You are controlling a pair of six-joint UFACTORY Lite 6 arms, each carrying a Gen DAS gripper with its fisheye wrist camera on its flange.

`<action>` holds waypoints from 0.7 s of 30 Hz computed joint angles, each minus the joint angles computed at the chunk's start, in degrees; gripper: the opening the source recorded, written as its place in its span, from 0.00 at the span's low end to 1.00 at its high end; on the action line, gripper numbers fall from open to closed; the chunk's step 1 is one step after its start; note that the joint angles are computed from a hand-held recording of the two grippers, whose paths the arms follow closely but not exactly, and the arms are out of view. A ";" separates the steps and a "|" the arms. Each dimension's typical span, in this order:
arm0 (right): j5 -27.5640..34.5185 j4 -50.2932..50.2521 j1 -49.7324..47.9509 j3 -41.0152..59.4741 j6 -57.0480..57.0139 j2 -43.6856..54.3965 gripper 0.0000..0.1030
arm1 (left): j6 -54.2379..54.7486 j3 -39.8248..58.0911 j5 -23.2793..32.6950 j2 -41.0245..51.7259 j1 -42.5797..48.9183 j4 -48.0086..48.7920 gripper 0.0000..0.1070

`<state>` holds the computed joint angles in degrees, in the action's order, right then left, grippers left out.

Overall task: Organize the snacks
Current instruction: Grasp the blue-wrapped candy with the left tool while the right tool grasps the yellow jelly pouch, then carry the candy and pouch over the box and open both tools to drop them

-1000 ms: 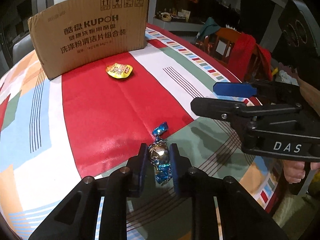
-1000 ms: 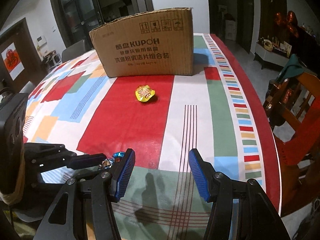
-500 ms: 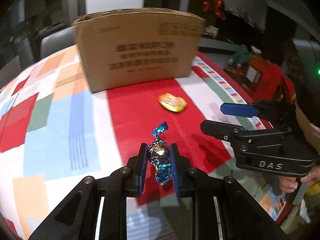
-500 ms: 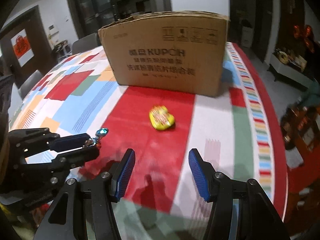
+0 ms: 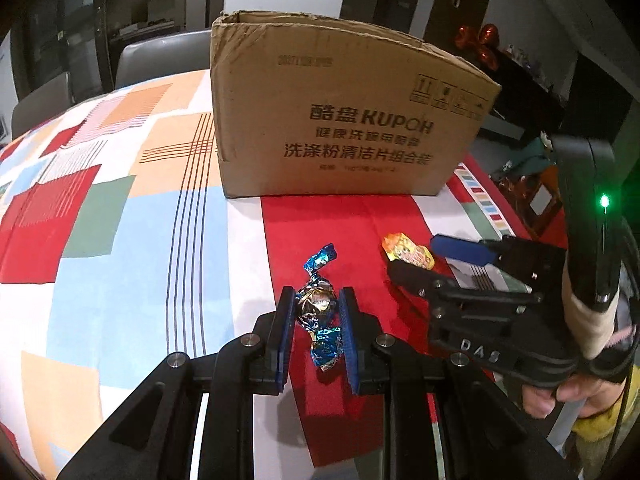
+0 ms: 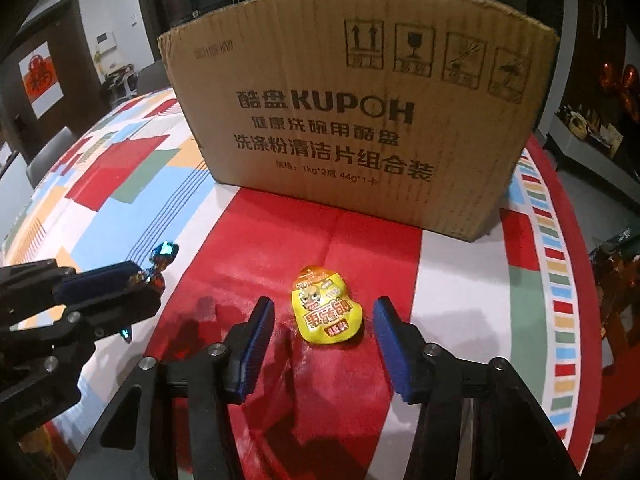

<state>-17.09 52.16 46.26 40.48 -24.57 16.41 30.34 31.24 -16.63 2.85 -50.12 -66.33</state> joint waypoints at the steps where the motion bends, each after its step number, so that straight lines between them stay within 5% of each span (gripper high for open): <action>1: -0.04 -0.05 -0.02 0.47 0.08 0.64 0.48 | 0.01 0.54 0.22 0.45 0.52 0.42 0.21; 5: 0.42 -2.04 -0.45 2.41 1.49 3.19 0.38 | -0.74 2.02 0.11 1.56 1.38 1.73 0.21; 13: -0.87 -0.71 0.46 1.49 1.79 2.12 0.37 | 2.34 1.11 -0.51 -0.58 0.61 -2.19 0.21; 21: -6.60 18.29 7.34 -6.49 -12.38 -13.20 0.37 | 16.12 -2.32 -3.77 -10.70 -4.36 -17.90 0.21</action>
